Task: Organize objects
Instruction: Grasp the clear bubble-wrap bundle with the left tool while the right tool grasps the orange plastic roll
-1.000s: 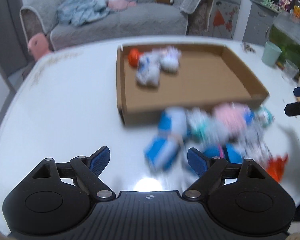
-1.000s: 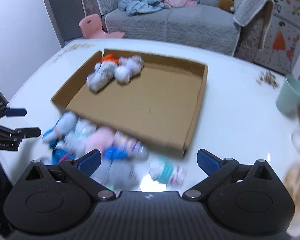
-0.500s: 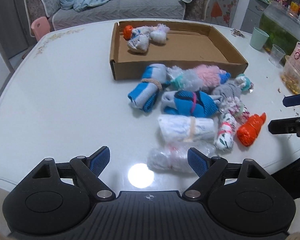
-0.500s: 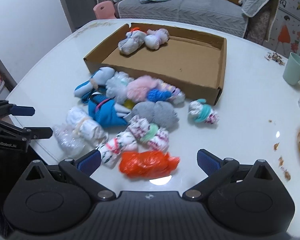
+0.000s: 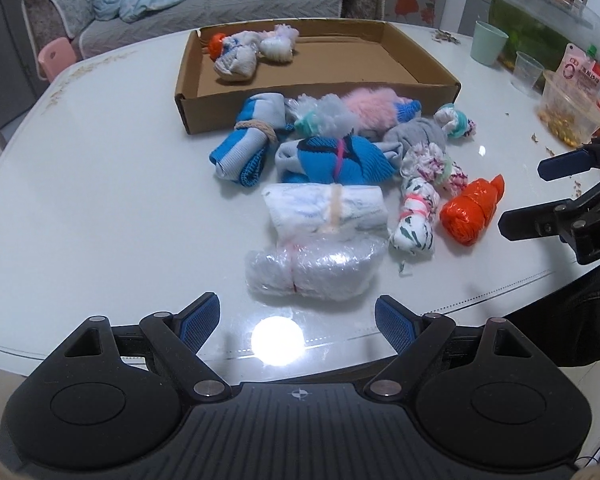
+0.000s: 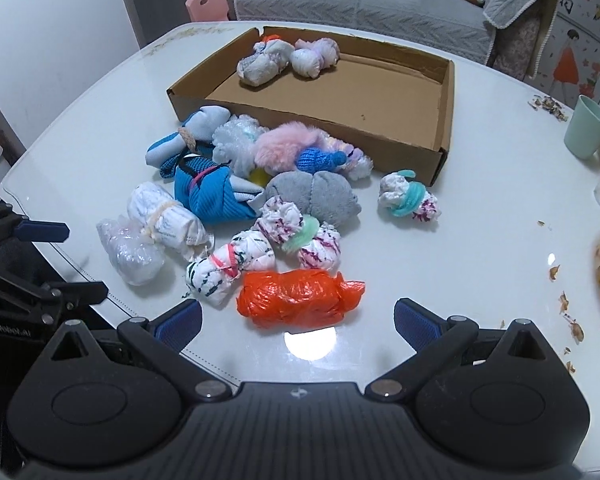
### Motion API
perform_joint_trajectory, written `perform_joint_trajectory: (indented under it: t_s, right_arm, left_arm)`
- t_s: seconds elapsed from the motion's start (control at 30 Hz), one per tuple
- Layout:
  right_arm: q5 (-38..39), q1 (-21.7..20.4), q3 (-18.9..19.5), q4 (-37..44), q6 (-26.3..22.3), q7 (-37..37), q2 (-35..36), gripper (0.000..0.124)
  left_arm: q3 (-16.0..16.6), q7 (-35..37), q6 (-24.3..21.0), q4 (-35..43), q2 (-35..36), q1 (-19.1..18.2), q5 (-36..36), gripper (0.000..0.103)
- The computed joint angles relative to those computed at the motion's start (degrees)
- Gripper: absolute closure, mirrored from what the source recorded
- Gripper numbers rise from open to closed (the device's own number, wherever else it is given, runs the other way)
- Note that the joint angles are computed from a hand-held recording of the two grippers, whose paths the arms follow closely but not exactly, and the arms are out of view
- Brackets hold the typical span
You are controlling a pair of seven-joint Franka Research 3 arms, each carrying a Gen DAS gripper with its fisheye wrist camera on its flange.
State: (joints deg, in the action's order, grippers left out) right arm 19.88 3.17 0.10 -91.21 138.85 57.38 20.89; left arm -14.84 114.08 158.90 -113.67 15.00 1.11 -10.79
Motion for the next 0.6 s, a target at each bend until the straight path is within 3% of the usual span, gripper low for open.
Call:
perform_joint_trajectory:
  t_s: [0.37, 0.47, 0.6]
  right_arm:
    - [0.91, -0.16, 0.76, 2.05, 0.67, -2.17, 3.54, 0.027]
    - [0.32, 0.2, 0.6, 2.2, 1.85, -2.26, 4.22, 0.031]
    - [-0.69, 0.48, 0.32, 3.3, 1.12, -1.4, 5.24, 0.047]
  left_arm:
    - [-0.77, -3.3, 3.88, 2.29, 4.35, -0.42, 2.72, 0.014]
    - [-2.75, -2.24, 4.5, 3.12, 5.7, 1.51, 1.14, 0.014]
    - [-5.0, -0.25, 4.7, 3.78, 6.91, 3.49, -0.41, 0.019]
